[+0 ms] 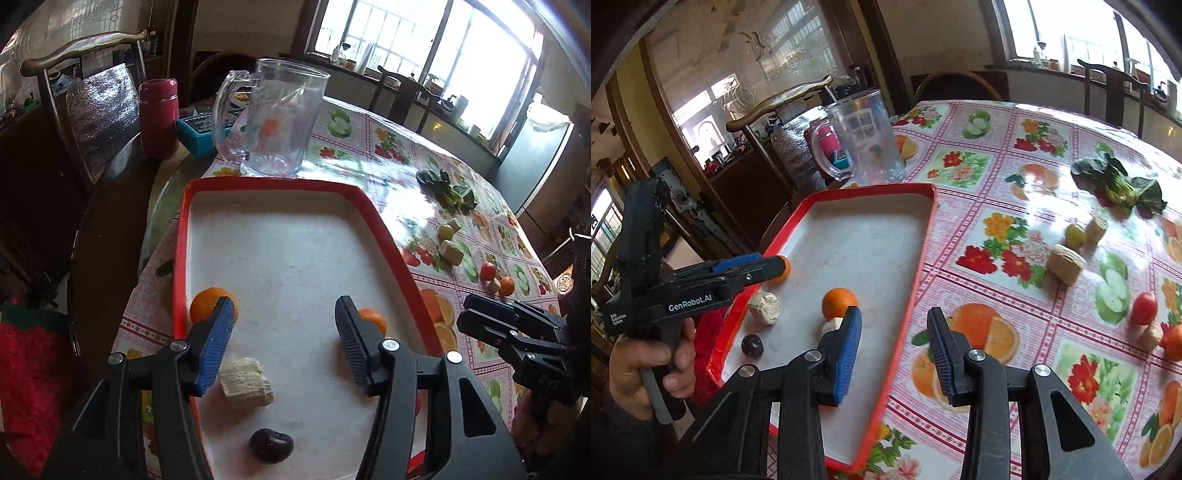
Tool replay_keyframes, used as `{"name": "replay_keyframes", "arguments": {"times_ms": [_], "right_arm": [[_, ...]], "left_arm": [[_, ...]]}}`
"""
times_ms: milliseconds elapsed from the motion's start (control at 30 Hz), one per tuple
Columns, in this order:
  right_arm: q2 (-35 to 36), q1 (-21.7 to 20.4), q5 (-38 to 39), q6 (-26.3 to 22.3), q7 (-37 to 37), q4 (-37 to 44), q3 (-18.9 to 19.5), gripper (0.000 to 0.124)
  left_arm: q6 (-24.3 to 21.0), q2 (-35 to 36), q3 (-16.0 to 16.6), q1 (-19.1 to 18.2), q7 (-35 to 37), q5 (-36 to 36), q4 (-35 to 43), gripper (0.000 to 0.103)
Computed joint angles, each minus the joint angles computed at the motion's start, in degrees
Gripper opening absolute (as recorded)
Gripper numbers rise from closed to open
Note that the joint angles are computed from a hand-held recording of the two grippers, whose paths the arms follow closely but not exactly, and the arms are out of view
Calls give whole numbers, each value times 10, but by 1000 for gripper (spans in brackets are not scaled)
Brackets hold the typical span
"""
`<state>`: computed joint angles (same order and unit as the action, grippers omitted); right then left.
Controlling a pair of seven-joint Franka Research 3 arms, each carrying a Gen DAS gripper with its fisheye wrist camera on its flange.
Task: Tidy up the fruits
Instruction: 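Move both open grippers back toward the remaining items on the tablecloth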
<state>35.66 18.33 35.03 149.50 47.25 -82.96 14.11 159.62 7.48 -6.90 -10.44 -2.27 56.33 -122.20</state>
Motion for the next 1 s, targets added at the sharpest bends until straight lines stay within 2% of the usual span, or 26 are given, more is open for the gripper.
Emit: {"name": "replay_keyframes", "arguments": {"times_ms": [200,433,767,1000], "right_arm": [[-21,-30,20,25,6,-36,-11,40],[-17,-49,12,47,33,-37,-31,40],[14,-71,-16,42,58,8,-37,40],[64,-59,-65,27,86,83,-56,40]], "left_arm": [[-4,32,-8,-17,38,-17,51,55],[-7,86,-7,-47,106,-63,123,55],[-19,158,2,-84,208,-137,223,55],[-32,227,6,-98,270,-195,315,55]]}}
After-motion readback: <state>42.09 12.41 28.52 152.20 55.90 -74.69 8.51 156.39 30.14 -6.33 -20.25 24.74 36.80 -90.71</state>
